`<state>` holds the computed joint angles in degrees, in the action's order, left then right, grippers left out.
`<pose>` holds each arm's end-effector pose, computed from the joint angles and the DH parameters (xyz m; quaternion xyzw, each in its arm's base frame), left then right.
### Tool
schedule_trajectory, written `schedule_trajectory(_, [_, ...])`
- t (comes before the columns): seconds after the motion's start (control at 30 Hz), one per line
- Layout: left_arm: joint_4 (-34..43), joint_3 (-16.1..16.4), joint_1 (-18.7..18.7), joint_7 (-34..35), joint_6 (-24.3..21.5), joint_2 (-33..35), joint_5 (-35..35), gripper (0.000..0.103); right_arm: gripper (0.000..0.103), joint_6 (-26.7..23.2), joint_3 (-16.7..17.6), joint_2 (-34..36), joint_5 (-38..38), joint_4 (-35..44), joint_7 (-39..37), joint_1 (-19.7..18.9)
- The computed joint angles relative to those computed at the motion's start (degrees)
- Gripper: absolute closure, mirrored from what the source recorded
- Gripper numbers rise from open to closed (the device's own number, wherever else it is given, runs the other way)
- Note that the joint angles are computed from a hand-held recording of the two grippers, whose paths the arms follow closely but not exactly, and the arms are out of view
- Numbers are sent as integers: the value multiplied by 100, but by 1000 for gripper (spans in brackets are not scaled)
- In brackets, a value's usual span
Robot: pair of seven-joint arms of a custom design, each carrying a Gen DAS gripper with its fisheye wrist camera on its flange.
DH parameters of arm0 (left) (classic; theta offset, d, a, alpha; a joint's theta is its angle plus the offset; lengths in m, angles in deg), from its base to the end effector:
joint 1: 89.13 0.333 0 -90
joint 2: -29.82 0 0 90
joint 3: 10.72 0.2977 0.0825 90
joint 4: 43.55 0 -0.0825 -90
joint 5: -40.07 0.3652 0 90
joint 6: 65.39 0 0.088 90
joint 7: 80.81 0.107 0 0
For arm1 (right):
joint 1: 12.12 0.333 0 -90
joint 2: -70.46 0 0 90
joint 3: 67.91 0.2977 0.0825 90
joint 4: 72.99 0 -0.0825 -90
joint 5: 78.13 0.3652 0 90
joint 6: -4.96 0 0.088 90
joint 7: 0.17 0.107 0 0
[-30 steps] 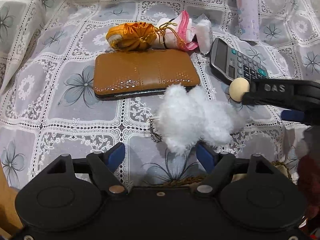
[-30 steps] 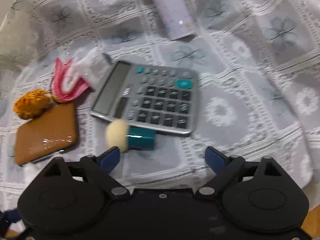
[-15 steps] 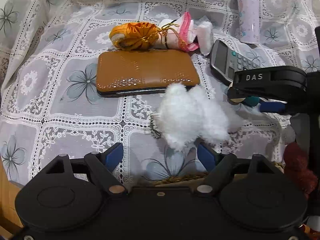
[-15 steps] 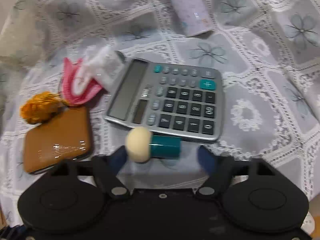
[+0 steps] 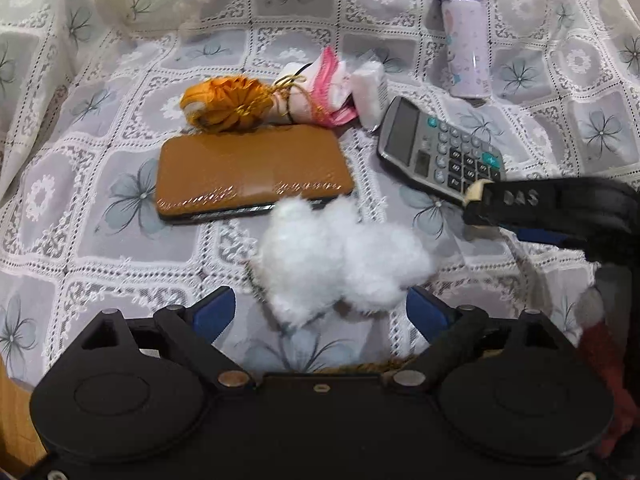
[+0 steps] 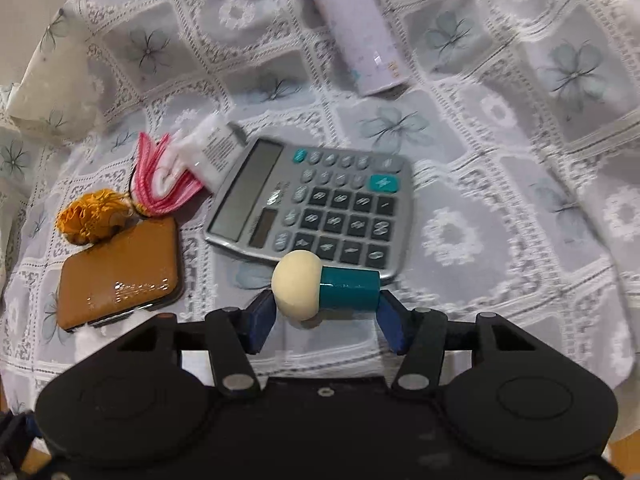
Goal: Organize soft objects
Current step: 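Carry the white plush with the left gripper while the right carries the peg toward the basket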
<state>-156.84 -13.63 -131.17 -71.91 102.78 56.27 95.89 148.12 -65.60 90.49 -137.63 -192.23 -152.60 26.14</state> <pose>0.3973 -0.4691 0.2686 -0.5785 0.7601 -0.2714 0.1184 0.4320 0.3765 0.2590 -0.4815 0.8211 -0.2347 0.1972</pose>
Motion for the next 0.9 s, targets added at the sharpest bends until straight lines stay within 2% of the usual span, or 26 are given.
schedule_trajectory(0.07, [127,40,-41,-42,18,79,39,7,48,-217,13,-103,-20,-90,-4,51])
schedule_trajectory(0.2, [385,153,-170,-246,-30,221,173,5,48,-517,113,-201,23,-210,-98,47])
schedule_trajectory(0.5, [993,-1,-158,183,-541,665,-145,4,48,-240,131,-206,14,-434,67,-78])
schedule_trajectory(0.63, [1090,-60,-119,481,-579,780,-426,4,48,-201,122,-212,-29,-450,118,-89])
schedule_trajectory(0.9, [878,238,-269,-162,-328,648,-677,4,48,-202,126,-202,-74,-443,172,-82])
